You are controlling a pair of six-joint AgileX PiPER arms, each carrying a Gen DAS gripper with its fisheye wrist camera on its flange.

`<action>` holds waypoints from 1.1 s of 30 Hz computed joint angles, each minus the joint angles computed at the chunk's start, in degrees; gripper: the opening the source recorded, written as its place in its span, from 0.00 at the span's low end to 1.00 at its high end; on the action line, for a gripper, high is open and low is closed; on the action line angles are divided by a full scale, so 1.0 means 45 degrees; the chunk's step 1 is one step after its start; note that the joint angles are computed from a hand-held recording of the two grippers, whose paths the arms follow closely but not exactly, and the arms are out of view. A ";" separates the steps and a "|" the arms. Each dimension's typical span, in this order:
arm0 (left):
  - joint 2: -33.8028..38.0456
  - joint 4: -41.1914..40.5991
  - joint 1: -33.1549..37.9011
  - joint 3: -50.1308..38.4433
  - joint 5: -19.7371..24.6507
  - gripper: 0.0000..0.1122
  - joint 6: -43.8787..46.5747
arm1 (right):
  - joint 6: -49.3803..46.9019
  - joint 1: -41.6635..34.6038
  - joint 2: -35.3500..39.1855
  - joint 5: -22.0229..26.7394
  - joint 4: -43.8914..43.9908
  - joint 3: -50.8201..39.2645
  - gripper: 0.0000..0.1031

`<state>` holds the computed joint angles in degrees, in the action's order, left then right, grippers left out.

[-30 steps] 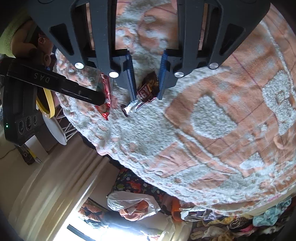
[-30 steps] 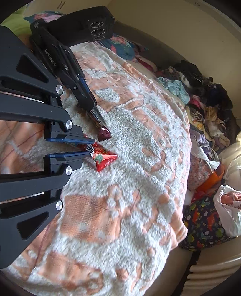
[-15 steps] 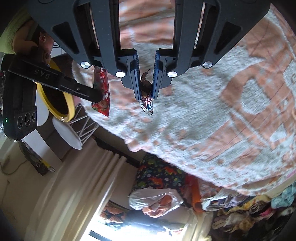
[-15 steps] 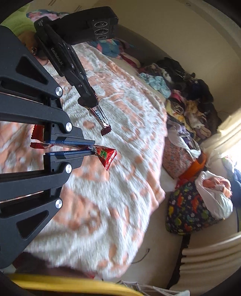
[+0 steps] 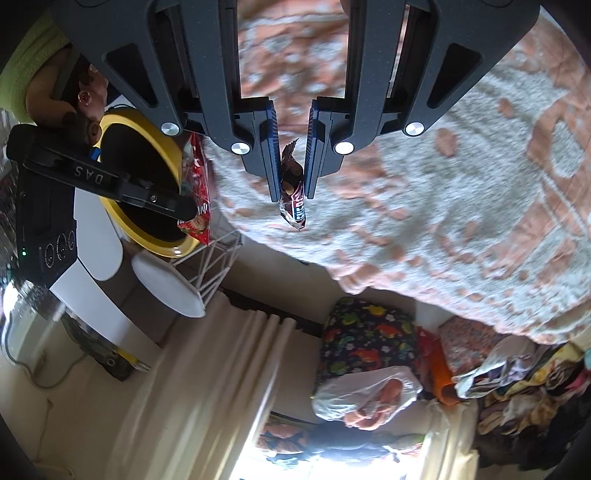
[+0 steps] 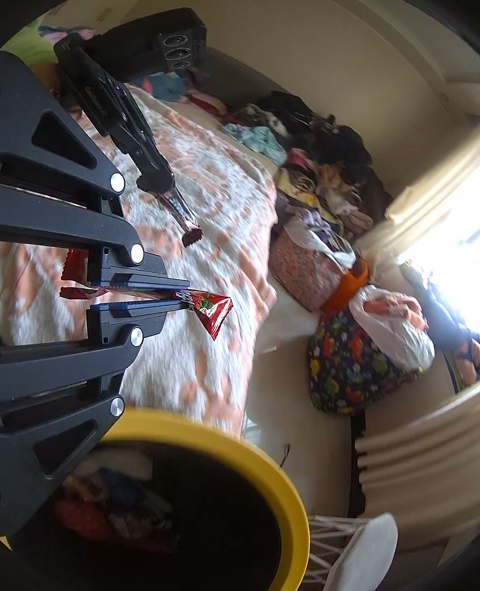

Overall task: Collect trash
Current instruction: 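Carry the brown wrapper and red wrapper over the yellow-rimmed bin, then open both tools to drop the two wrappers into the bin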

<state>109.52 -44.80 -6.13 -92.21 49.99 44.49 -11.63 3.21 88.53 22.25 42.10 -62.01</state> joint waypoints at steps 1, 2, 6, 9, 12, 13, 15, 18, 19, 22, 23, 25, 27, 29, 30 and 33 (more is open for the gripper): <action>-0.0003 0.0009 -0.0119 -0.0012 -0.0017 0.07 -0.0011 | -0.0217 -0.0243 -0.0180 -0.0005 0.0227 0.0216 0.05; 0.0003 0.0052 -0.0282 -0.0049 -0.0027 0.07 -0.0033 | -0.0405 -0.0467 -0.0352 -0.0012 0.0401 0.0418 0.05; 0.0019 0.0263 -0.1008 -0.0189 -0.0140 0.07 -0.0200 | -0.1438 -0.1624 -0.1078 0.0076 0.1401 0.1305 0.05; 0.0073 0.0412 -0.1577 -0.0364 -0.0175 0.07 -0.0348 | -0.2092 -0.2568 -0.1545 0.0203 0.2057 0.1908 0.05; 0.0093 0.0535 -0.2174 -0.0451 -0.0261 0.07 -0.0449 | -0.2524 -0.3506 -0.1990 0.0325 0.2410 0.2492 0.05; 0.0121 0.0591 -0.2394 -0.0516 -0.0279 0.07 -0.0516 | -0.2546 -0.3699 -0.2073 0.0329 0.2429 0.2610 0.05; 0.0167 0.0720 -0.2821 -0.0618 -0.0328 0.07 -0.0626 | -0.2912 -0.4447 -0.2308 0.0511 0.2679 0.2975 0.05; 0.0234 0.0918 -0.3453 -0.0757 -0.0404 0.07 -0.0750 | -0.3272 -0.5314 -0.2571 0.0662 0.2901 0.3420 0.05; 0.0290 0.1013 -0.3675 -0.0861 -0.0401 0.07 -0.0840 | -0.3371 -0.5624 -0.2624 0.0718 0.2930 0.3541 0.06; 0.0462 0.1278 -0.4283 -0.1109 -0.0433 0.07 -0.1021 | -0.4025 -0.6661 -0.2717 0.1106 0.3407 0.3899 0.08; 0.0552 0.1390 -0.4504 -0.1228 -0.0441 0.07 -0.1110 | -0.4237 -0.7038 -0.2707 0.1346 0.3555 0.3964 0.08; 0.0738 0.1573 -0.4901 -0.1430 -0.0439 0.07 -0.1269 | -0.4489 -0.7623 -0.2721 0.1621 0.3676 0.4072 0.16; 0.0864 0.1808 -0.5190 -0.1564 -0.0443 0.07 -0.1473 | -0.5053 -0.8273 -0.2957 0.2021 0.4093 0.4386 0.29; 0.1024 0.2080 -0.5498 -0.1701 -0.0439 0.07 -0.1659 | -0.5287 -0.8721 -0.3128 0.2278 0.4199 0.4552 0.33; 0.1093 0.2282 -0.5661 -0.1750 -0.0510 0.07 -0.1802 | -0.5448 -0.8905 -0.3187 0.2405 0.4281 0.4611 0.35; 0.1136 0.2513 -0.5939 -0.1673 -0.0683 0.20 -0.2071 | -0.5398 -0.9177 -0.3410 0.2577 0.4172 0.4690 0.40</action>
<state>114.63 -33.49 -32.86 -99.74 46.92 35.17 -35.92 -38.09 73.19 33.85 60.87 -40.91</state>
